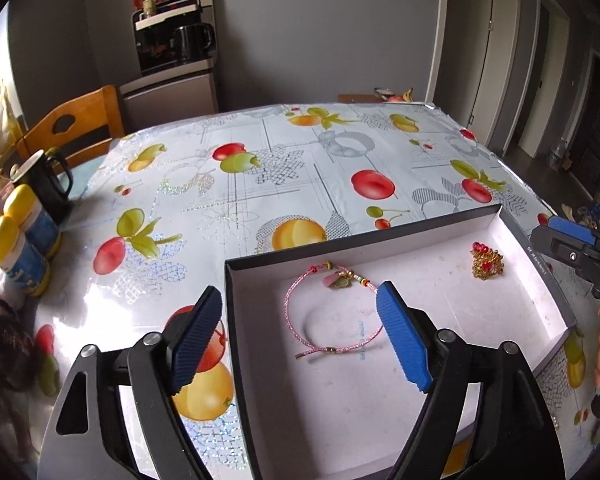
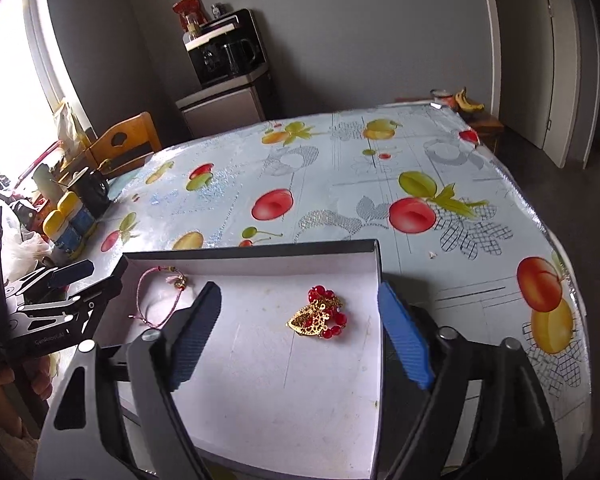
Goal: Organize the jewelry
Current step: 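Lift both tools out of the box back over the table jewelry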
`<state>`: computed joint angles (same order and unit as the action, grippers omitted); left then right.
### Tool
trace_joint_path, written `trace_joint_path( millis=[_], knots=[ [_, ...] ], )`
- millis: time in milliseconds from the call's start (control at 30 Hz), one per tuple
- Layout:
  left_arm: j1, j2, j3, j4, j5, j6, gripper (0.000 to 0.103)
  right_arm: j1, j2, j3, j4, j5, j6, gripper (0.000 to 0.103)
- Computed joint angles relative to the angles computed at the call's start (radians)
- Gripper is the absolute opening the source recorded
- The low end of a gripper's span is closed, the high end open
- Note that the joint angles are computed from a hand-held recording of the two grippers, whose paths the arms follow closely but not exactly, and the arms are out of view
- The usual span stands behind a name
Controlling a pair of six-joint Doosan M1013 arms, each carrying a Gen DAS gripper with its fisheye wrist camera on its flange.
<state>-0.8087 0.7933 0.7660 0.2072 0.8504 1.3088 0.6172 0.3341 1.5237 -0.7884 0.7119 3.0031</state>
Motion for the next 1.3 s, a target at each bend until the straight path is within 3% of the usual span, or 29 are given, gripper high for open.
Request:
trace_joint_path(
  millis=[67,433,867,1033,1133,1300],
  knots=[
    [-0.005,-0.016,0.021,0.02,-0.011,-0.002,0.088,0.012,-0.011,0.003,-0.033,0.031,0.028,0.098],
    [-0.023,-0.15,0.237,0.07,-0.174,-0.038,0.093,0.082,-0.038,0.025,-0.1,0.233,0.086,0.097],
    [-0.031,-0.277,0.46,0.047,-0.277,-0.06,0.094,0.17,-0.063,0.074,-0.12,0.259,0.106,0.098],
    [-0.022,-0.309,0.517,-0.035,-0.296,-0.041,0.094,0.191,-0.068,0.096,-0.113,0.257,0.126,0.097],
    [-0.025,-0.321,0.544,-0.001,-0.303,-0.09,0.094,0.197,-0.069,0.112,-0.104,0.238,0.133,0.097],
    [-0.034,-0.332,0.576,0.078,-0.298,-0.15,0.094,0.213,-0.055,0.111,-0.085,0.28,0.067,0.097]
  ],
)
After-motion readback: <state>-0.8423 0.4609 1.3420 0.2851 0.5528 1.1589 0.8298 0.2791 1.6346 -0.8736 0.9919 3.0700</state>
